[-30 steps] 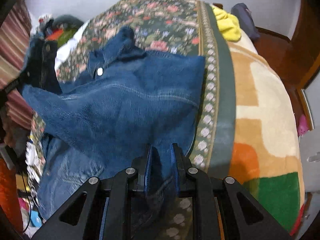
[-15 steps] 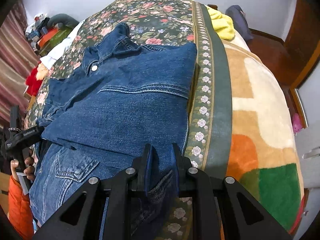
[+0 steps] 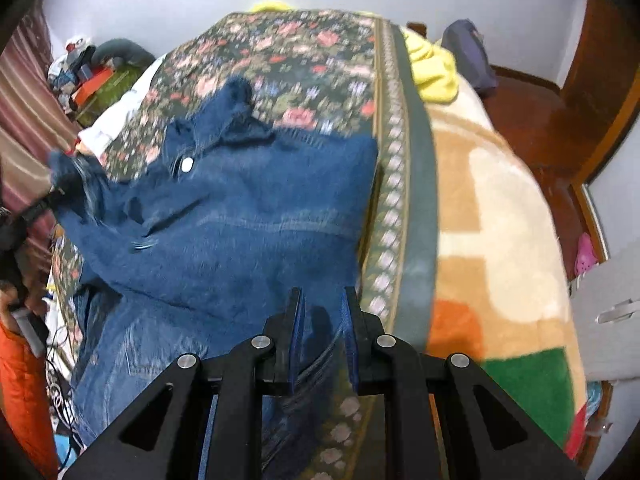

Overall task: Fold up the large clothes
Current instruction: 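Grasp the sleeve cuff with the left gripper and lay it on the jacket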

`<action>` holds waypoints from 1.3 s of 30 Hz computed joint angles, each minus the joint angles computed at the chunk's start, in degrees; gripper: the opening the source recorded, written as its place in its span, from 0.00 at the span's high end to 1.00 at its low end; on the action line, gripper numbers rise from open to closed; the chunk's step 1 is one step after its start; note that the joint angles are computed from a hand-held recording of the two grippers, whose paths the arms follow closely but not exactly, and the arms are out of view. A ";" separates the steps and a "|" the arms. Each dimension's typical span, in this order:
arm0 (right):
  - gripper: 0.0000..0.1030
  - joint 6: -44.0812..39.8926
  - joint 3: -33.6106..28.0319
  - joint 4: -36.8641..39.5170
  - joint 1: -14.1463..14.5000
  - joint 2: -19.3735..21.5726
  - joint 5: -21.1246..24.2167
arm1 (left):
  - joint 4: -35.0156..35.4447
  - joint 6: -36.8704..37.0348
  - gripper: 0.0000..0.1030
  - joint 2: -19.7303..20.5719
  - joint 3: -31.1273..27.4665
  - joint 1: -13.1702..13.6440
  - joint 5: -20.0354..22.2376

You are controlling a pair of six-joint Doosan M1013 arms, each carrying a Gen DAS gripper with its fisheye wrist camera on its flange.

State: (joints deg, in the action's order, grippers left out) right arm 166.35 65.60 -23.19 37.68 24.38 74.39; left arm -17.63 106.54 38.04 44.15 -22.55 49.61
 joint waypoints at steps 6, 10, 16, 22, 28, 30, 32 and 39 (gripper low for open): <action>0.86 -2.38 -3.48 -3.61 -1.13 1.14 1.53 | -1.91 1.77 0.87 -0.85 -0.07 -0.04 -10.02; 0.86 -6.60 -6.05 -1.84 -2.57 3.69 2.54 | 2.00 0.91 0.82 -0.72 2.51 0.39 -11.99; 0.86 -9.80 -5.72 1.38 -3.73 6.09 3.09 | 10.35 -1.19 0.76 5.12 -1.37 1.19 3.82; 0.55 -13.42 -9.91 -4.17 -1.98 9.20 13.91 | 12.28 -1.85 0.47 4.15 4.00 2.25 5.58; 0.18 -9.35 -6.22 -5.35 -1.67 6.94 13.40 | 11.14 -1.66 0.19 1.34 7.85 4.10 5.13; 0.18 -7.08 -4.52 -3.66 -2.07 5.66 11.03 | 8.89 -0.96 0.16 0.85 8.24 5.02 5.58; 0.18 -5.00 -3.33 -2.40 -2.29 4.84 9.09 | 6.62 -1.66 0.16 1.50 6.55 5.89 9.28; 0.18 0.30 2.55 3.72 -3.49 0.43 -3.54 | 3.25 -2.07 0.16 2.88 0.93 6.95 13.25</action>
State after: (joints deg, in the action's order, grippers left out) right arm 166.65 68.14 -19.47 34.19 24.81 70.86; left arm -14.37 104.48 40.93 45.07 -15.61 62.86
